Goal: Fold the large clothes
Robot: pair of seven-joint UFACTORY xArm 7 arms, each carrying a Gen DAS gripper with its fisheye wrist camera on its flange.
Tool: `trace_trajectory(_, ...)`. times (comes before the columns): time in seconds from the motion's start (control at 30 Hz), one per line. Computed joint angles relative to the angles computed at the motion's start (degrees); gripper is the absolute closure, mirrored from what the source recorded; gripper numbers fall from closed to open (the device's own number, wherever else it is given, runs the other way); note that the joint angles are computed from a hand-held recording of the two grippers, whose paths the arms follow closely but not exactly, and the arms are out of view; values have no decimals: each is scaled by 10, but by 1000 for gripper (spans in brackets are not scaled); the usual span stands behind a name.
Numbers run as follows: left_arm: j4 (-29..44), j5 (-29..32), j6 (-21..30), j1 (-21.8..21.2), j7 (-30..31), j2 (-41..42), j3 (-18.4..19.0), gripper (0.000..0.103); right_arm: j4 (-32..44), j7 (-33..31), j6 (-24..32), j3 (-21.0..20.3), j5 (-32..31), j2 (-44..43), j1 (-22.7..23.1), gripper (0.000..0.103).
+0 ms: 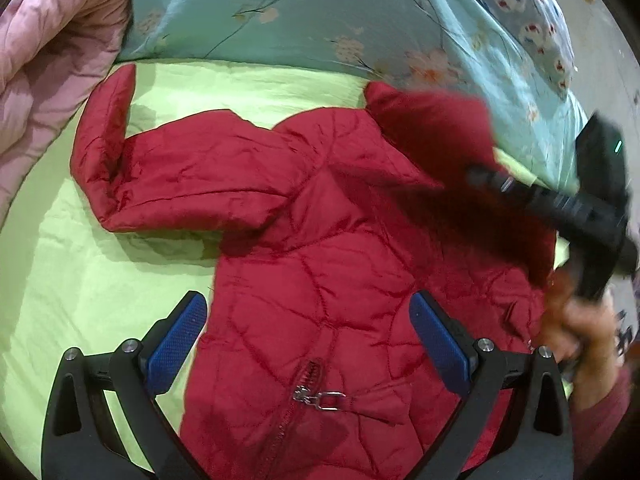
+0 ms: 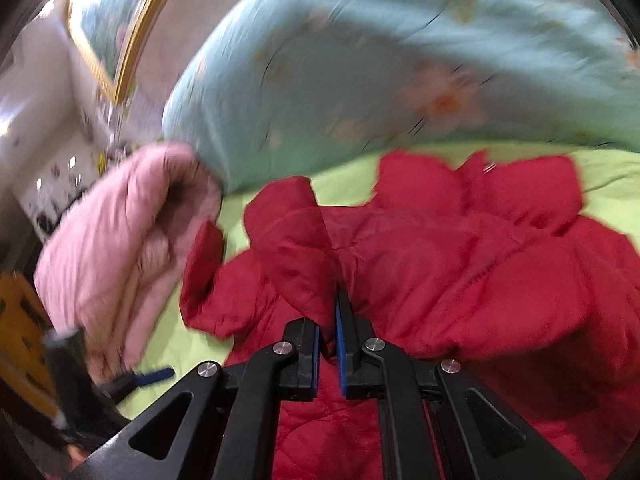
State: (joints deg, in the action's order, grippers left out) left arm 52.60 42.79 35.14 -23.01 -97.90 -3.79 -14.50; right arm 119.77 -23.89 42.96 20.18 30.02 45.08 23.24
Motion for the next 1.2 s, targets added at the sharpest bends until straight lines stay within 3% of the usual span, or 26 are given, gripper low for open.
trace_trajectory(0.2,-43,-6,-84,33,-1,-24,15,1,-29,9,-8,-5,-22,14,28,95)
trace_trajectory(0.43,-34,-27,-162,58,30,7,24,1,-47,14,-25,-13,-64,18,44,87)
trace_trajectory(0.47,-29,-37,-171,58,41,14,27,1,-46,11,-21,-10,-66,19,43,81)
trace_trajectory(0.57,-17,-60,-201,58,67,35,39,1,-65,-18,-11,8,-52,3,26,52)
trace_trajectory(0.6,-13,-65,-205,56,72,41,42,1,-78,-28,-15,11,-46,-6,21,48)
trace_trajectory(0.77,19,-111,-223,40,133,86,59,1,-158,-71,-23,27,10,-70,-18,48)
trace_trajectory(0.97,52,-263,-303,59,290,156,37,2,-280,-119,-65,9,81,-179,-72,48)
trace_trajectory(1.0,65,-264,-308,52,304,168,42,10,-298,-117,-79,-1,88,-197,-79,48)
trace_trajectory(1.03,82,-259,-298,39,312,180,54,34,-311,-110,-94,-12,91,-209,-82,48)
trace_trajectory(1.07,100,-257,-277,25,317,190,67,51,-320,-102,-109,-21,93,-219,-86,48)
trace_trajectory(1.1,120,-264,-244,5,328,200,84,82,-326,-92,-127,-30,97,-226,-91,47)
trace_trajectory(1.13,125,-267,-235,8,335,204,80,85,-329,-79,-142,-38,100,-229,-97,46)
trace_trajectory(1.17,121,-249,-231,-9,318,198,99,86,-328,-64,-154,-45,99,-230,-101,46)
trace_trajectory(1.2,118,-207,-211,-51,283,186,143,87,-323,-40,-163,-57,87,-227,-103,46)
